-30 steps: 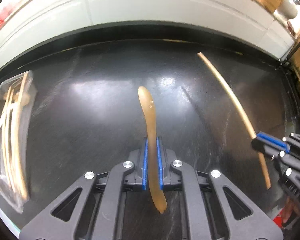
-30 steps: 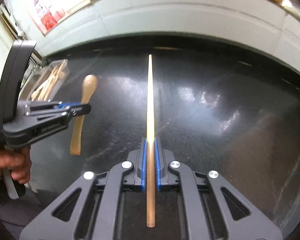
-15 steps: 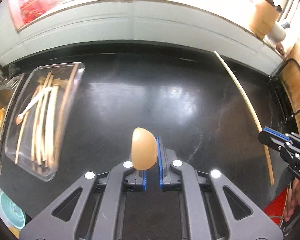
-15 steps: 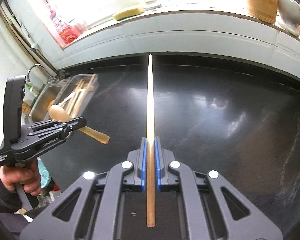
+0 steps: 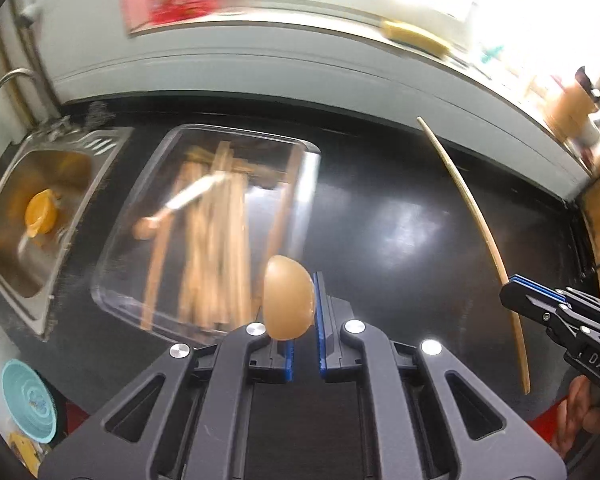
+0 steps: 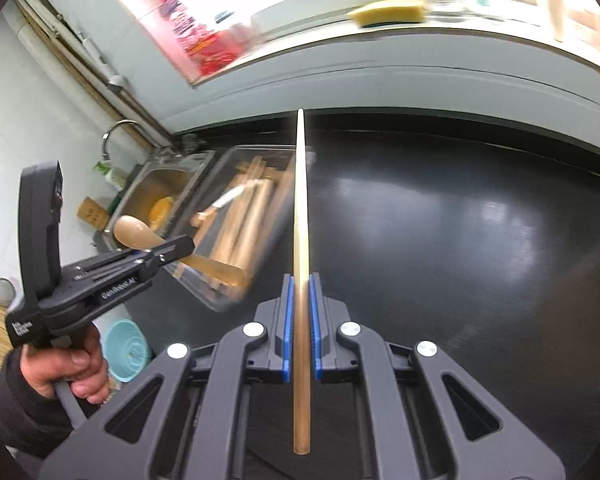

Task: Organize utensils
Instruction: 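Carry the wooden spoon and chopstick over the clear tray with both tools, then open the left tool to drop the wooden spoon while the right tool releases its chopstick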

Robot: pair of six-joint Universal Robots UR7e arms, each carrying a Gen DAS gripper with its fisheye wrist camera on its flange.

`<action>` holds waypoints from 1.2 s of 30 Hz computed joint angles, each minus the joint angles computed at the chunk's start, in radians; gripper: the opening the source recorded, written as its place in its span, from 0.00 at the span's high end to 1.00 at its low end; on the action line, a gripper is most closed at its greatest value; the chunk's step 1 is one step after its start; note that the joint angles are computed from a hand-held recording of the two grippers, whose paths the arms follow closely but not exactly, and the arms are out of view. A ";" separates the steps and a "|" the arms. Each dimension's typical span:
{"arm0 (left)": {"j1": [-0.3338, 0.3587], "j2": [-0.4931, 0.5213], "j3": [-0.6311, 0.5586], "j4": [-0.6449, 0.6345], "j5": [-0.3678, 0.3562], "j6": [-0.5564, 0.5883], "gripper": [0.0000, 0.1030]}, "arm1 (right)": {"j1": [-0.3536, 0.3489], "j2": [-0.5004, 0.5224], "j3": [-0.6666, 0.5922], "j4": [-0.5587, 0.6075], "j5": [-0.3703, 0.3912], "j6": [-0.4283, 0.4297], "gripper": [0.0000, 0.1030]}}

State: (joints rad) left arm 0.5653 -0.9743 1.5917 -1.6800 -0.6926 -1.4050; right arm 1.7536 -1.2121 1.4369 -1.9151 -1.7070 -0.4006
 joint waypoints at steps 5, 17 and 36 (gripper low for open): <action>0.034 -0.109 0.067 0.036 0.018 -0.007 0.92 | 0.062 0.089 0.000 -0.028 0.046 0.089 0.92; 0.152 -0.165 0.121 -0.171 0.052 0.222 0.92 | 0.109 0.263 -0.047 -0.053 0.028 0.285 0.92; 0.183 -0.190 0.131 -0.251 0.060 0.360 0.10 | 0.096 0.288 -0.070 -0.115 -0.029 0.295 0.10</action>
State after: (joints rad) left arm 0.7479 -1.1643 1.7224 -1.9309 -0.6328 -1.0446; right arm 1.8500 -0.9240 1.3674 -2.0299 -1.7361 -0.1059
